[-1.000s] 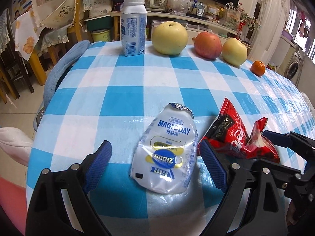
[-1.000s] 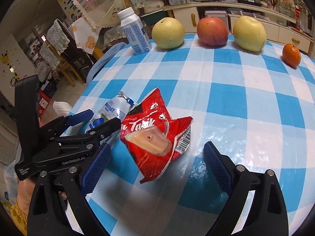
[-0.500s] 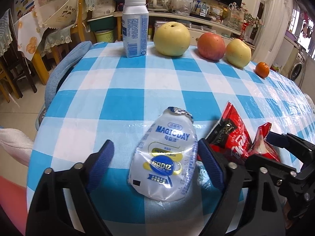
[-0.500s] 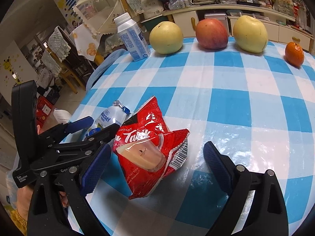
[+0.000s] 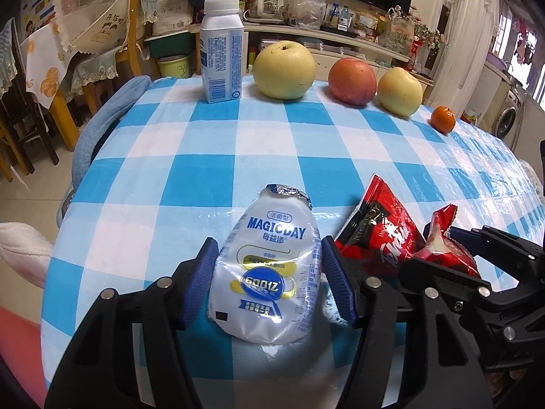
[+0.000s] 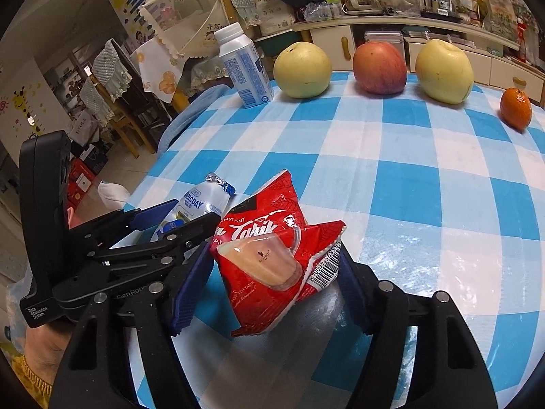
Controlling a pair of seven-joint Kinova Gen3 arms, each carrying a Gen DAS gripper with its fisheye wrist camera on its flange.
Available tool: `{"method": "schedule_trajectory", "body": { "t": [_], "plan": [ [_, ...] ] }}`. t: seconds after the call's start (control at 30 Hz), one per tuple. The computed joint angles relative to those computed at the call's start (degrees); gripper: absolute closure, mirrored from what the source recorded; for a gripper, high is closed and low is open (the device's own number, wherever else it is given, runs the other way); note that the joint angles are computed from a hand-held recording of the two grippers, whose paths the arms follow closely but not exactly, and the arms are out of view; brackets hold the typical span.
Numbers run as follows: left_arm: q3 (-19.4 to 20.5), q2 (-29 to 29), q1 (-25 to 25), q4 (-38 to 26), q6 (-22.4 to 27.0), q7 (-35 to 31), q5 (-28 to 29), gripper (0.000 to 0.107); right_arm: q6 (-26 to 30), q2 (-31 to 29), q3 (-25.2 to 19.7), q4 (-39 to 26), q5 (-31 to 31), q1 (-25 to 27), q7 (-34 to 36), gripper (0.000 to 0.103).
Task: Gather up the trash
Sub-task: 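Grasp the MAGICDAY pouch with the left gripper while the right gripper grasps the red Tarik packet, then lift the MAGICDAY pouch and red Tarik packet and carry them toward the pink bucket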
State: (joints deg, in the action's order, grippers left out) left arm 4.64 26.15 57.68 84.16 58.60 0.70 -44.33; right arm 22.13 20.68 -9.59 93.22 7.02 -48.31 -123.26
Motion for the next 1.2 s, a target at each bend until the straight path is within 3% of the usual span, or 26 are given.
{"method": "schedule_trajectory", "body": {
  "t": [0.53,0.63,0.77,1.2],
  "plan": [
    [0.95,-2.44,1.12,1.93,-0.19,3.34,-1.79,0.045,-0.19,-2.94,2.31,1.7,6.48,-3.81,-3.67,0.034],
    [1.07,-3.07,1.92,2.29,1.49,4.91,-2.87,0.045,0.86,-3.66,5.34,2.02,11.71,-7.45,-8.52,0.034],
    [1.74,-4.57,2.24,3.86,3.02,7.93,-4.32,0.045,0.57,-4.59,4.32,3.02,13.55,-6.29,-10.87,0.034],
    [5.56,-6.11,4.03,4.59,11.3,13.93,-7.62,0.045,1.48,-7.13,3.94,4.29,25.25,-9.79,-22.15,0.034]
  ]
}}
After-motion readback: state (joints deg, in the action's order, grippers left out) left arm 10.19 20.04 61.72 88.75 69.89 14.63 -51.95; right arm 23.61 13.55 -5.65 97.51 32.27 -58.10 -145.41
